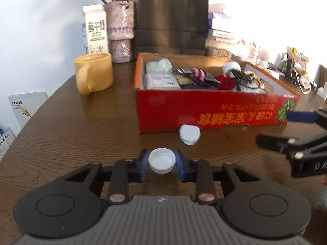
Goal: Organize objects
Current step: 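Grasp the small white cap with the right tool while the left tool holds its cap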
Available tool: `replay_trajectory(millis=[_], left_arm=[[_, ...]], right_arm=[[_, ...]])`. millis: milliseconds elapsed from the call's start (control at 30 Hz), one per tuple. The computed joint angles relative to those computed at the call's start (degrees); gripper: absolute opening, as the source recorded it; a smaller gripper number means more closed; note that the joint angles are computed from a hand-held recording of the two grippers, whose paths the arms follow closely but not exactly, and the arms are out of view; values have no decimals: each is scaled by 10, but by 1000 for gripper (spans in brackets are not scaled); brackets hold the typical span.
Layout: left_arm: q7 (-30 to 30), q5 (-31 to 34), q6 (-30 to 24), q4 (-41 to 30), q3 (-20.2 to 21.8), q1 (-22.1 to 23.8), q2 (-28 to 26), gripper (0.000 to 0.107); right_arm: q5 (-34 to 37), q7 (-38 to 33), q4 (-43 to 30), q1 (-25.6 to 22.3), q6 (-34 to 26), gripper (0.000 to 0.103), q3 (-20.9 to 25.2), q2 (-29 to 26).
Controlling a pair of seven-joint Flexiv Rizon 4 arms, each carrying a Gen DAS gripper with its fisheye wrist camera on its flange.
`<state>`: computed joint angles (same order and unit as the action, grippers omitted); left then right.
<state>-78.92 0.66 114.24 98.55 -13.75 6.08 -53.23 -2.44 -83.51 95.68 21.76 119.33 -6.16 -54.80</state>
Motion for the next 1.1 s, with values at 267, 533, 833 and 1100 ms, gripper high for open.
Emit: replay_trajectory(millis=[267,533,833,1100], left_arm=[[-24,36,37,22,-19,50,9,29],[-54,94,56,28,-52,104,8,29],[-79,143,62,28,-75,143,2,29],[-91,151,66,32,-70,146,3,29]], right_arm=[[-5,20,-27,27,-39,103,-3,-12],[22,76,-91,97,-124,91,-60,-38],[-10,159,-137,107,-162,55,-77,-62],[-19,198,-145,121,-152,26,-99,-74]])
